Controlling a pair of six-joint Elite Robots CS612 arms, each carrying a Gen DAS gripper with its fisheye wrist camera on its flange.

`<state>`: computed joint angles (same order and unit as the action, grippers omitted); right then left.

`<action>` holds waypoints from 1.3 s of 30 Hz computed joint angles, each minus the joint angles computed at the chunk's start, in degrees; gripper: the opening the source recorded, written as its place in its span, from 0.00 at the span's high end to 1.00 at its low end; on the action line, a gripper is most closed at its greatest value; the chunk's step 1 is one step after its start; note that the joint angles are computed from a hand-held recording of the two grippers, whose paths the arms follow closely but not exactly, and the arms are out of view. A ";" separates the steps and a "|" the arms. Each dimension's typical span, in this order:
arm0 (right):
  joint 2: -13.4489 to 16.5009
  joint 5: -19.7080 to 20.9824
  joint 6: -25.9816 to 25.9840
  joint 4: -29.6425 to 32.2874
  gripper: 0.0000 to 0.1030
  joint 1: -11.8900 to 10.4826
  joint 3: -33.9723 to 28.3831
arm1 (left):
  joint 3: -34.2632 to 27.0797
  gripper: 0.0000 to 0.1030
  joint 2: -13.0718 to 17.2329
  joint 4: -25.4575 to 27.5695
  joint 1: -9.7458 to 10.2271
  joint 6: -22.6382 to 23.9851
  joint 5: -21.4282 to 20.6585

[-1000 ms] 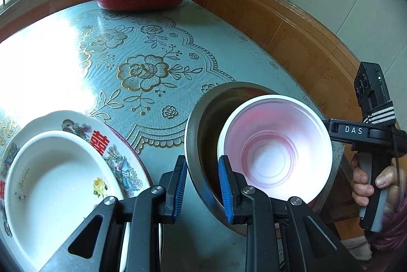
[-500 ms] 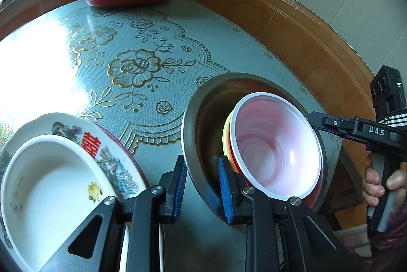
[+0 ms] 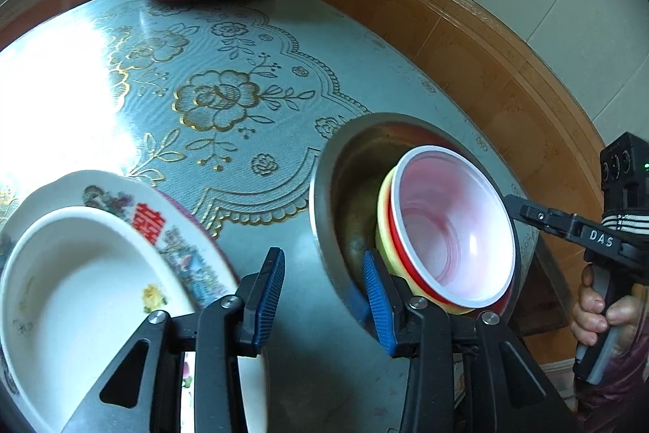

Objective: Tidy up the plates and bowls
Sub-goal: 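Lift the steel basin with the left tool and carry it toward the plate stack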

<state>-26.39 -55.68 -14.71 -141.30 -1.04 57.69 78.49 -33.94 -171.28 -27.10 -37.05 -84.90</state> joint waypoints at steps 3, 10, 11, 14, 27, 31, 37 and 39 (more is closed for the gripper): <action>0.15 -2.88 -0.93 -1.23 0.85 0.72 -0.17 | 0.86 0.64 -0.50 -1.21 -0.15 -0.22 1.26; -0.33 -11.09 -8.11 -6.01 0.77 2.95 0.73 | 0.21 0.73 -0.44 1.36 -0.84 1.63 2.94; -0.24 -11.00 -8.31 -5.50 0.77 2.93 0.43 | 0.11 0.73 -0.38 1.61 -0.83 1.57 3.04; 0.06 -9.79 -7.72 -3.51 0.76 2.48 -0.43 | 0.25 0.73 -0.41 1.30 -0.71 0.95 2.49; 0.00 -5.57 -5.38 -1.16 0.88 1.49 -0.09 | -0.43 0.79 0.19 1.05 -0.81 1.61 2.53; 0.91 -4.34 -3.15 -0.43 0.89 1.24 -1.71 | -1.38 0.80 0.78 1.25 -0.75 1.51 3.02; 3.45 -2.65 -1.83 2.09 0.90 1.11 -6.50 | -3.99 0.80 2.08 2.22 -0.46 1.35 4.15; 4.42 -0.93 -1.37 4.02 0.90 0.96 -8.22 | -4.61 0.80 2.36 2.82 -0.32 0.98 4.64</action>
<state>-21.97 -56.61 -16.08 -137.29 -0.07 49.47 73.88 -31.58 -168.46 -27.43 -36.07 -80.25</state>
